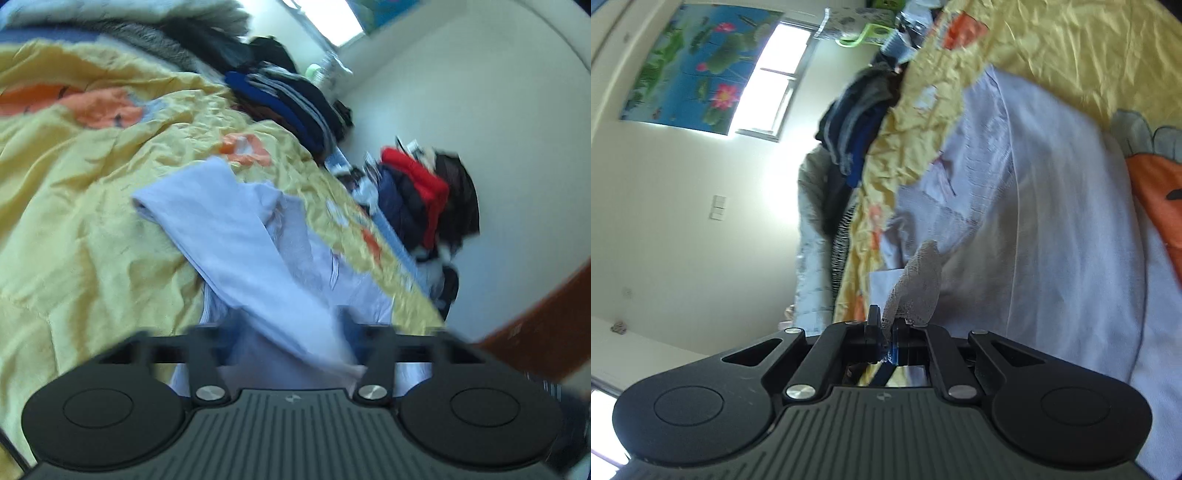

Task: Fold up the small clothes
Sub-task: 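Lift the cuff with the right tool while the left tool releases the sleeve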

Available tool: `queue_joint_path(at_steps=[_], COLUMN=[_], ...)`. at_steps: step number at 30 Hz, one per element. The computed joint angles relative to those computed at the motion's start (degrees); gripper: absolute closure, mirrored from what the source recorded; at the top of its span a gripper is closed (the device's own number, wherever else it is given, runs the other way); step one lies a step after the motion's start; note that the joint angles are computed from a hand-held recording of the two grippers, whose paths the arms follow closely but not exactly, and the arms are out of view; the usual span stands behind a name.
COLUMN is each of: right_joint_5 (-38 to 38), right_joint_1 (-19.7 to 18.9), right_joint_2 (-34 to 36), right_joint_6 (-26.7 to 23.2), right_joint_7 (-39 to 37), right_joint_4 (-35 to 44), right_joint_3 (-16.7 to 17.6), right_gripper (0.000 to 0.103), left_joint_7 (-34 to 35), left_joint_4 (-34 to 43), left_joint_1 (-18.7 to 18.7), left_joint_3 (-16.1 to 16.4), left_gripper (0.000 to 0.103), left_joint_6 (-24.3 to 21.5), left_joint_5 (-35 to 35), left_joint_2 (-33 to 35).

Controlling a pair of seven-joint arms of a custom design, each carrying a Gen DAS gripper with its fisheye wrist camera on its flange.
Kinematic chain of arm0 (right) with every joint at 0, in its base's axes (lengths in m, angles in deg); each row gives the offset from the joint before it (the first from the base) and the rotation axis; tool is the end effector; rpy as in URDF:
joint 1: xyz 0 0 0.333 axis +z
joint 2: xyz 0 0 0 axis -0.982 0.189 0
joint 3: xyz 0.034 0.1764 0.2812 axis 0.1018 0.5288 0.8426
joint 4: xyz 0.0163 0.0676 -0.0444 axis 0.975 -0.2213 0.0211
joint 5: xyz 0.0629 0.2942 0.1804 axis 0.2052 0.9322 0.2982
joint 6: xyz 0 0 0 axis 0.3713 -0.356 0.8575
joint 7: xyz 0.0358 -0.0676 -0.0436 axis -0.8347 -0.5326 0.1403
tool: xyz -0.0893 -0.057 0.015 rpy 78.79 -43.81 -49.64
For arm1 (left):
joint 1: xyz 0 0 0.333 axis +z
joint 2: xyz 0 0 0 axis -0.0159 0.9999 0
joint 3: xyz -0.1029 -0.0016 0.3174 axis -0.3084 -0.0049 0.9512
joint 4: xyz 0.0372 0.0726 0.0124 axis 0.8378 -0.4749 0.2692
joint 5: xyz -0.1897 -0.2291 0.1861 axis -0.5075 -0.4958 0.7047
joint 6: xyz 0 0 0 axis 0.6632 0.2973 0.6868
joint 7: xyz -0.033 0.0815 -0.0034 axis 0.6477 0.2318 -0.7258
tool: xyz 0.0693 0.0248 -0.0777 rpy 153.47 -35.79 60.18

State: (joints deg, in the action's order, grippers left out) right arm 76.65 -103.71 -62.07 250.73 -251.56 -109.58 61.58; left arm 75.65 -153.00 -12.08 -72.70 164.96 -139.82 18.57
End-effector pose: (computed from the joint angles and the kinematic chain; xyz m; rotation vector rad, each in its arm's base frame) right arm 0.3302 0.2692 0.5285 -0.4738 1.8609 0.0349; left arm 0.5066 -0.1968 0.5019 1.7159 -1.7887 1.4960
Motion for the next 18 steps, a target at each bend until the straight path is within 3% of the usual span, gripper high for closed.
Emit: queue_joint_path(at_steps=[1, 2, 6, 13, 18], right_joint_5=[0.5, 1.1, 1.0, -2.8, -3.0], right_joint_1=[1.7, 3.2, 7.0, 9.4, 9.4], right_joint_2=[-1.3, -2.7, -8.9, -11.5, -12.5], right_joint_6=[-0.1, -0.2, -2.6, -1.4, -0.9], right_joint_7=[0.5, 1.1, 2.8, 2.4, 2.4], right_joint_4=[-0.6, -1.5, -3.5, -3.8, -3.6], right_joint_3=[-1.0, -1.9, -4.6, -8.0, -8.1], right_gripper=[0.093, 0.093, 0.093, 0.093, 0.092], left_joint_7=[-2.3, -3.7, -18.7, -25.8, -24.6], left_joint_4=[0.0, 0.1, 1.9, 4.2, 2.4], left_joint_1=[-0.1, 0.0, 0.7, 0.2, -0.3], left_joint_3=[-0.1, 0.0, 0.0, -1.2, -2.0], left_gripper=[0.002, 0.002, 0.002, 0.003, 0.003], left_joint_6=[1.7, 2.0, 1.2, 2.8, 5.2], left_joint_5=[-2.8, -5.4, -1.2, 3.3, 2.6], left_joint_2=[0.3, 0.7, 3.4, 4.7, 1.3])
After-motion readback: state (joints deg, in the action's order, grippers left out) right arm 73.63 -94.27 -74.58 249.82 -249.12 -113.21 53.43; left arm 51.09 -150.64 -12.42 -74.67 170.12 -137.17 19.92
